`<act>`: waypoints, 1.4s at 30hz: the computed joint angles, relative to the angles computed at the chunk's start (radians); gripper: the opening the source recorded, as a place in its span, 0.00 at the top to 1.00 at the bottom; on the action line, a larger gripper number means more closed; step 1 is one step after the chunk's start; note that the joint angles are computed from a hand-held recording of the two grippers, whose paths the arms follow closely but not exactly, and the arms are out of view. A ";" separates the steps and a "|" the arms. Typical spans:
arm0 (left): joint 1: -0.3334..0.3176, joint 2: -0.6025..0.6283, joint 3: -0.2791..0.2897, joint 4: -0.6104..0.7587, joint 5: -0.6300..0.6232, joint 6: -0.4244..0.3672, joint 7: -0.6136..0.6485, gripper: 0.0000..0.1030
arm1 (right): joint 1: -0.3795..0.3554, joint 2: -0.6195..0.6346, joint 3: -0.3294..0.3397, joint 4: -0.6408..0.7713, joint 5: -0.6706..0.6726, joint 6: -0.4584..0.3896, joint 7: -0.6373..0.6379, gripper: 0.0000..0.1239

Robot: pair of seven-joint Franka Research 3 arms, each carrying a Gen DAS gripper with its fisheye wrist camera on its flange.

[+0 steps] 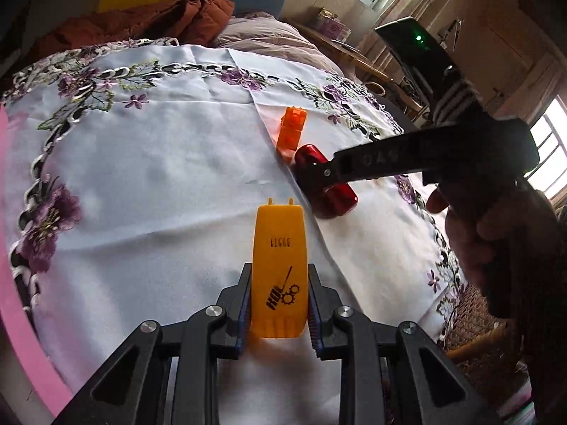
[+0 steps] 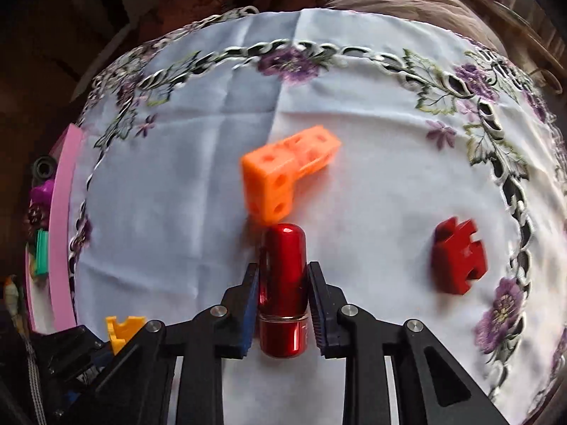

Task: Organize rigid objects
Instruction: 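Lift the yellow HOL toy with the left tool while the right tool grasps the red cylinder, then carry the HOL toy into the tray and open the left tool while the right tool holds the red cylinder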

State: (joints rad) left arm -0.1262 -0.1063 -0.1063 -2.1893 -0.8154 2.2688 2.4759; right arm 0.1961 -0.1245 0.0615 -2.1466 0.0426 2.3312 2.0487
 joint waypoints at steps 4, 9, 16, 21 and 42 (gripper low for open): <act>-0.002 -0.040 0.002 -0.041 0.014 0.030 -0.002 0.75 | -0.001 -0.023 0.001 -0.040 -0.003 0.040 0.018 0.77; -0.016 -0.078 0.021 -0.079 0.019 0.053 0.018 0.75 | -0.007 -0.044 0.009 -0.065 -0.018 0.062 0.004 0.77; -0.033 -0.124 0.046 -0.108 0.000 0.071 0.051 0.75 | 0.003 -0.019 0.024 -0.043 -0.102 0.063 0.023 0.77; -0.044 -0.167 0.068 -0.123 -0.019 0.073 0.075 0.75 | 0.007 -0.003 0.025 -0.039 -0.122 0.087 0.019 0.77; 0.055 -0.233 0.199 -0.072 -0.105 0.042 0.029 0.75 | 0.027 0.020 0.025 -0.016 -0.217 0.078 0.040 0.77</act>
